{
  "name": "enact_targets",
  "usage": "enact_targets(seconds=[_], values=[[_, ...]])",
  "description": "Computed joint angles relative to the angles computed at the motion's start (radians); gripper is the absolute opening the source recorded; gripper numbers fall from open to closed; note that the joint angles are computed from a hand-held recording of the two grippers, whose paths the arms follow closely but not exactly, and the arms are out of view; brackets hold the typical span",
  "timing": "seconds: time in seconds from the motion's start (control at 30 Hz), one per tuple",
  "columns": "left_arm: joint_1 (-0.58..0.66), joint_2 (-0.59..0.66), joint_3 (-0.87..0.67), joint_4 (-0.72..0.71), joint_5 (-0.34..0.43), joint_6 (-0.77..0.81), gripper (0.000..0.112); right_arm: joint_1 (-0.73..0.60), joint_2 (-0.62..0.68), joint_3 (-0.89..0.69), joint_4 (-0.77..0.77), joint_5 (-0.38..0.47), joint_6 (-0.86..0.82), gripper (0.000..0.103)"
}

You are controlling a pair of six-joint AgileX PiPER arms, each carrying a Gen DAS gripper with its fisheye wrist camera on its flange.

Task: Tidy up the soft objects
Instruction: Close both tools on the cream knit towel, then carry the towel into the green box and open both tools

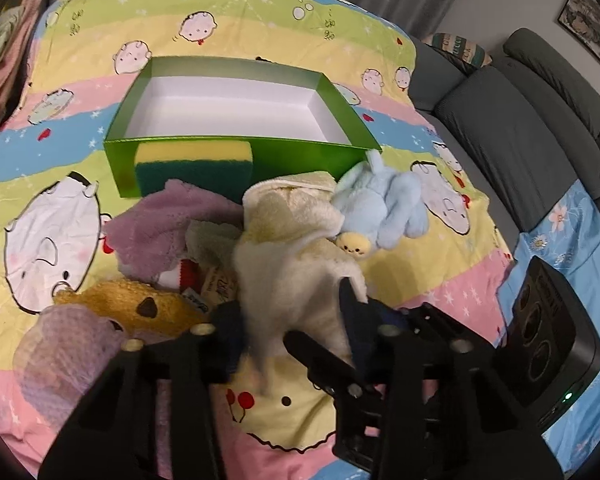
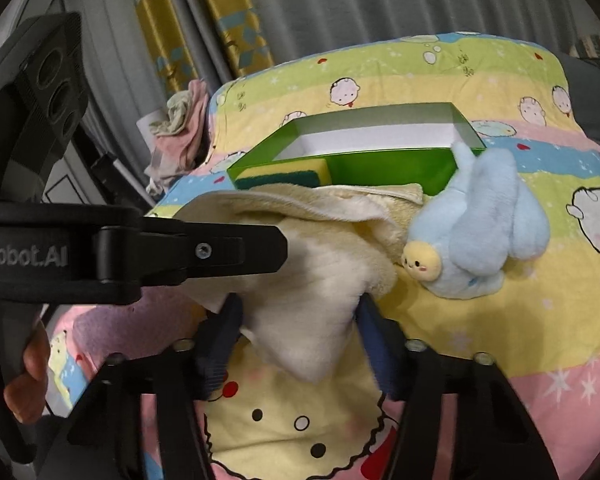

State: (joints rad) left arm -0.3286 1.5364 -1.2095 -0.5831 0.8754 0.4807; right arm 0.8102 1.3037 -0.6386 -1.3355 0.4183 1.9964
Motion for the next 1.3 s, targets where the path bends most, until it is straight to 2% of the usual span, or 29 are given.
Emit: enact_targets(seconds=[0.07, 0.13, 0.43, 0.9, 1.03, 1.2, 1.3], values=[[0.000, 0.003, 0.003, -0.002, 0.002, 0.002, 0.024, 0.008, 0.003, -0.004, 0.012, 0.016, -0.019, 0.045], [-0.001, 0.005, 0.007, -0.007, 0.000, 0.002, 0.018, 0.011, 0.005, -0.008, 0.025, 0.020, -0.039, 0.038], [0.024, -0.007, 0.029, -0.043, -0.001, 0.016, 0.016, 0.042, -0.005, -0.017, 0.034, 0.055, -0.069, 0.024], [0.055, -0.062, 0.052, -0.054, 0.006, 0.011, 0.013, 0.090, -0.025, -0.035, 0.008, 0.092, -0.071, 0.019], [0.070, -0.095, 0.047, -0.069, 0.027, 0.020, 0.013, 0.143, -0.044, -0.056, 0.018, 0.155, -0.086, 0.019], [0.102, -0.142, -0.002, -0.116, 0.071, 0.055, 0.013, 0.193, -0.080, -0.127, 0.050, 0.228, -0.191, 0.019], [0.115, -0.145, -0.057, -0.128, 0.091, 0.066, 0.013, 0.179, -0.093, -0.189, 0.074, 0.237, -0.284, 0.019]])
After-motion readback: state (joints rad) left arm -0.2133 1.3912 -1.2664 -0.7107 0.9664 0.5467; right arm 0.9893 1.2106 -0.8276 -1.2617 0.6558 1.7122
